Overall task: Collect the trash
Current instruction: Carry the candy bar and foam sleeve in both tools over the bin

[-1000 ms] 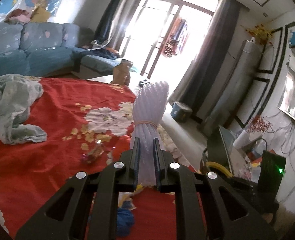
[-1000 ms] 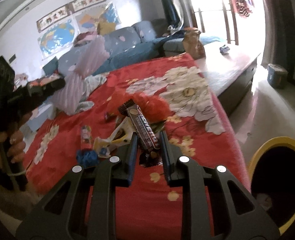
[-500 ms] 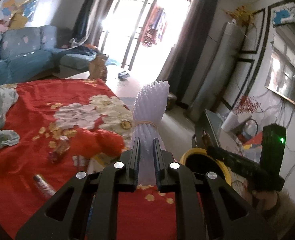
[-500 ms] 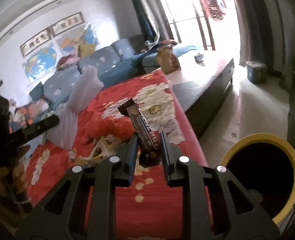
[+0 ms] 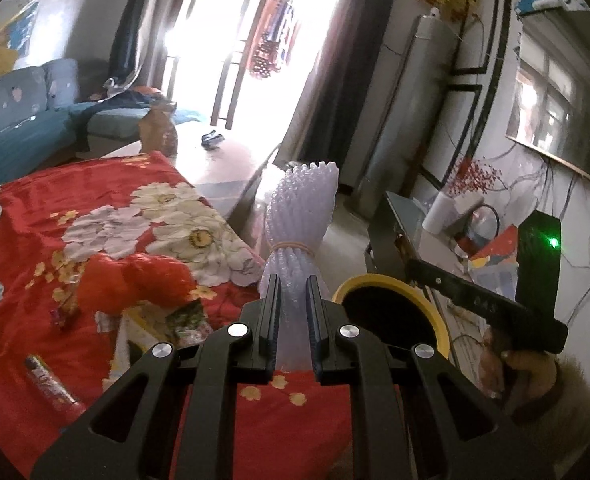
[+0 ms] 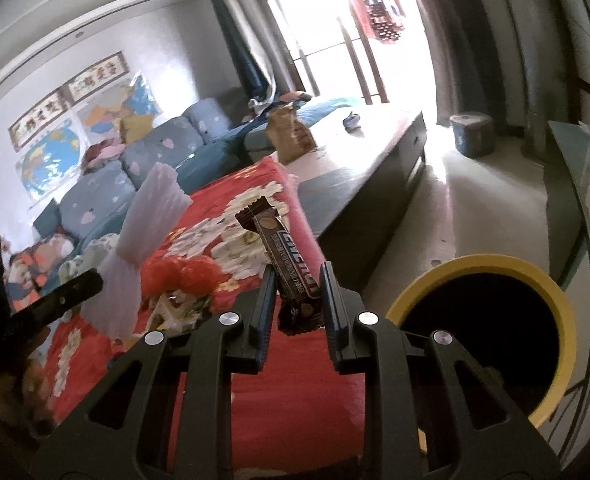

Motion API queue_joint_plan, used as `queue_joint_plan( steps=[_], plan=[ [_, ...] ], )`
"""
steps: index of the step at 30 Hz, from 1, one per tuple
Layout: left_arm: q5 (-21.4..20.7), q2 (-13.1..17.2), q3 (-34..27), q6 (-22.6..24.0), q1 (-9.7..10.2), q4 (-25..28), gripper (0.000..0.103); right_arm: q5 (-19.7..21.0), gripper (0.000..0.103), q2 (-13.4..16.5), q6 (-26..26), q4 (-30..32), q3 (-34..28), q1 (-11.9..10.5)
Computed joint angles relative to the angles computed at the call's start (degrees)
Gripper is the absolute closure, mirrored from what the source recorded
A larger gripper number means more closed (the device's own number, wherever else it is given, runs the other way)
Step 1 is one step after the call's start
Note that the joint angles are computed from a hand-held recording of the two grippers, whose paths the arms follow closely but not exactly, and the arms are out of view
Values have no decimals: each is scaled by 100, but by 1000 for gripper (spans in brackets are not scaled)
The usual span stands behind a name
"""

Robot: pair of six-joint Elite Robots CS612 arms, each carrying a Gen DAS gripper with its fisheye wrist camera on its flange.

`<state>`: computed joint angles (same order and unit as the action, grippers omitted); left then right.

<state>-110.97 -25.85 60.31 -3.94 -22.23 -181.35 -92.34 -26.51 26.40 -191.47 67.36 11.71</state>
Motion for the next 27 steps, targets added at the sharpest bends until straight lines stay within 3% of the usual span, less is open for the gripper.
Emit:
queue_joint_plan(
  steps=[27],
  plan=[
    [-294,201,-339,782,-371,787,90,-828,86,-147,1093,25,563,-220]
  ],
)
